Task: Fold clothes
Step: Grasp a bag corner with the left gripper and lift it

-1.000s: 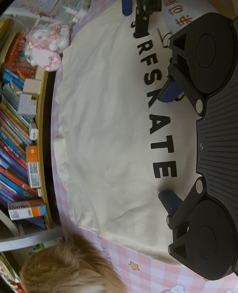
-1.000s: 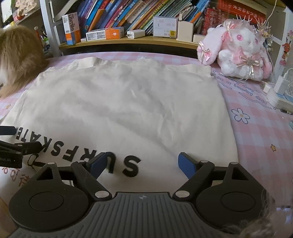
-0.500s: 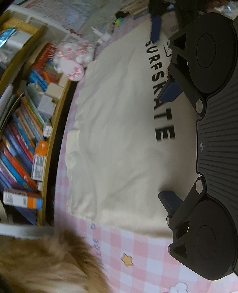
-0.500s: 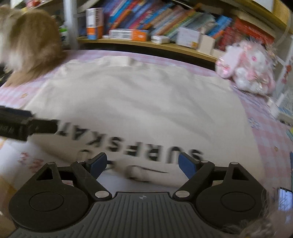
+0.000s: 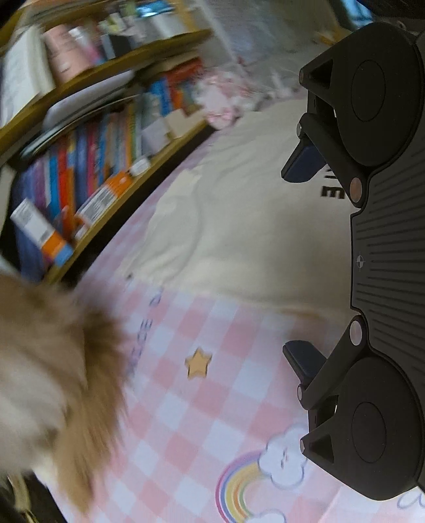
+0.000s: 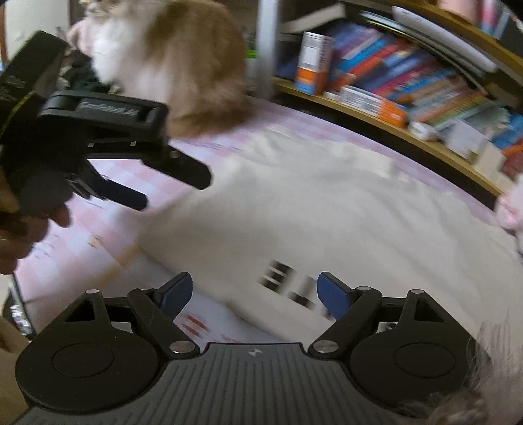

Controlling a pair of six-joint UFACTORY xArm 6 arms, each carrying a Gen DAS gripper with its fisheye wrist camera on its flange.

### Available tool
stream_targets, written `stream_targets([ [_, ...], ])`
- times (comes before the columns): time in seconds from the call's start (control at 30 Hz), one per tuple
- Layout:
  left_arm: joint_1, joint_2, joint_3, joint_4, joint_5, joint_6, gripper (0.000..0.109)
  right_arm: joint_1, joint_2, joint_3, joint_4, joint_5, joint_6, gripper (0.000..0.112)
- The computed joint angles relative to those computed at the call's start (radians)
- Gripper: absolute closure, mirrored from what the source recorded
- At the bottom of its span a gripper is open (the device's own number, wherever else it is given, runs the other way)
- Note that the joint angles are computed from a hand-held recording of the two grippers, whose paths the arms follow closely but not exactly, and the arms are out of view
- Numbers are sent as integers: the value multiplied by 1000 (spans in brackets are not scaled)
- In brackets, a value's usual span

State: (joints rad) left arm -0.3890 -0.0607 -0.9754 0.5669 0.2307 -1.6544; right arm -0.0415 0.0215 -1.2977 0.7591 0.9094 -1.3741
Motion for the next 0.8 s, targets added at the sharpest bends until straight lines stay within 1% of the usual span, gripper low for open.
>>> stream_targets([
  [0.07, 17, -24, 34, 26, -18, -51, 6, 24, 0, -7, 1, 18, -7, 30],
  [0.2, 35, -56, 80, 65, -7, -133, 6, 77, 7, -7, -34, 4, -47, 31],
  [0.27, 51, -68, 102, 111, -36, -193, 6, 103, 12, -7, -52, -7, -65, 34],
  [0.33, 60, -71, 110, 134, -55, -222, 6, 129, 17, -4, -67, -19, -87, 39],
  [0.47, 73, -72, 123, 149, -96, -246, 6, 168, 29, -15, -95, -2, -136, 49],
  [0.5, 77, -73, 129, 152, -113, -252, 6, 176, 31, -19, -106, 12, -153, 55],
  [0.53, 81, -72, 134, 161, -130, -264, 6, 184, 35, -24, -124, 29, -166, 64],
  [0.6, 87, -70, 141, 176, -162, -286, 6, 199, 44, -31, -162, 48, -175, 75],
  [0.63, 90, -69, 146, 171, -180, -284, 6, 205, 46, -30, -172, 43, -179, 78],
  [0.67, 92, -67, 150, 165, -197, -281, 6, 212, 49, -30, -183, 39, -182, 78],
  [0.7, 97, -64, 156, 160, -222, -286, 6, 217, 53, -31, -191, 33, -183, 83],
  [0.73, 106, -59, 161, 166, -256, -309, 6, 220, 60, -38, -195, 25, -178, 96],
  [0.8, 129, -46, 167, 210, -323, -383, 6, 215, 68, -56, -174, 29, -163, 105],
])
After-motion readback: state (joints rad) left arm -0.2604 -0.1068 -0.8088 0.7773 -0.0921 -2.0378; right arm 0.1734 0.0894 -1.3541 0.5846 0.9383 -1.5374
